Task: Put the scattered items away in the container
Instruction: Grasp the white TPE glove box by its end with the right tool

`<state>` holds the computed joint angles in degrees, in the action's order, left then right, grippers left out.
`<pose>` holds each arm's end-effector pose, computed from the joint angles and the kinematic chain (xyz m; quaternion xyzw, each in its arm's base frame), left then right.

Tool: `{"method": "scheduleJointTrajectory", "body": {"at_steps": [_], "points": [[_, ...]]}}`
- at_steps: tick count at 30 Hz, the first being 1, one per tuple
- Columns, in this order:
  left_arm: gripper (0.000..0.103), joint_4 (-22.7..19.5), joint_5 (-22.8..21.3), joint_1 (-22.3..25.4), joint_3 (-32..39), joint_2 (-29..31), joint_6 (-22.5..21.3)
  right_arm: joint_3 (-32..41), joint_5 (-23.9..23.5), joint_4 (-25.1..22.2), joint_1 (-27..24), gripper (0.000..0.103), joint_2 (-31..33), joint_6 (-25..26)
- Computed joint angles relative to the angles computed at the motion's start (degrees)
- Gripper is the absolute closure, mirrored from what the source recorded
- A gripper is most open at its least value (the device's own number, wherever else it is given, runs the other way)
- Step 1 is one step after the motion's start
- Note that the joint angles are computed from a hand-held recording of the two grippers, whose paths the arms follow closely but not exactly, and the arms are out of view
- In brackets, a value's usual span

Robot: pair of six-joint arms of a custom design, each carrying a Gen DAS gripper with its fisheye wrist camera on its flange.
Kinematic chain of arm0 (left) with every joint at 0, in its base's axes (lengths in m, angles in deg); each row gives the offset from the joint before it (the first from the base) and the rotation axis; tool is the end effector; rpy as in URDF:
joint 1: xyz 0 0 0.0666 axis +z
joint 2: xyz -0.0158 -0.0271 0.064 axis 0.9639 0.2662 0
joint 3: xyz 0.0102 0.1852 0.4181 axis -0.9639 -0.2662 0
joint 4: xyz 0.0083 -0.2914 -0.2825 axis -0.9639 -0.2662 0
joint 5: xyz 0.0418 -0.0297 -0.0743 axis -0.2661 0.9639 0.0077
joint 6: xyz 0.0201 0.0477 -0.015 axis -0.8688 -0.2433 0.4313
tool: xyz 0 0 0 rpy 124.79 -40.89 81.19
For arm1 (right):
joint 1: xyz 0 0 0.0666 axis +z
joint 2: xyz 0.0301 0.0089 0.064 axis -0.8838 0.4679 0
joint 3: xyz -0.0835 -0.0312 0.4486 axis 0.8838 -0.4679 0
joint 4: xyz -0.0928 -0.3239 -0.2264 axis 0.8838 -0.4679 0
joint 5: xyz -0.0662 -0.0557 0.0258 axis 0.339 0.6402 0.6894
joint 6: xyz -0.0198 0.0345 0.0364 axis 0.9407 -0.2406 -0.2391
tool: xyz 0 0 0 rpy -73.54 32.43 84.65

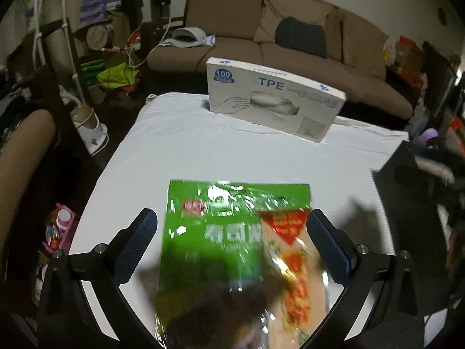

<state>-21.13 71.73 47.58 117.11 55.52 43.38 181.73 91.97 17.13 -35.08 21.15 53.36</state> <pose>0.6396 -0.3312 0.5430 0.2608 0.9010 -0.1303 0.3212 0.5213 0.2511 0.5963 0.0519 0.9206 -0.0017 0.3871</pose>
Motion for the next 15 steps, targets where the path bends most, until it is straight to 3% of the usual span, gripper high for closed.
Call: {"method": "scheduleJointTrajectory", "body": {"at_steps": [6, 12, 14, 15], "points": [[0.0, -0.8, 5.5, 2.4, 4.9, 4.1, 0.2, 14.1, -1.4, -6.7, -6.4, 0.0, 9.9, 10.3], [0.0, 0.8, 8.0, 3.7, 4.1, 4.9, -1.4, 24.0, -4.8, -12.0, -10.1, 0.0, 18.3, 18.8], [0.0, 1.6, 8.2, 3.8, 3.2, 4.7, -1.7, 26.4, -6.3, -14.1, -10.4, 0.002, 20.6, 20.0], [0.0, 2.3, 8.2, 3.8, 2.4, 4.4, -1.8, 27.9, -5.9, -15.9, -10.3, 0.01, 22.0, 20.6]]}}
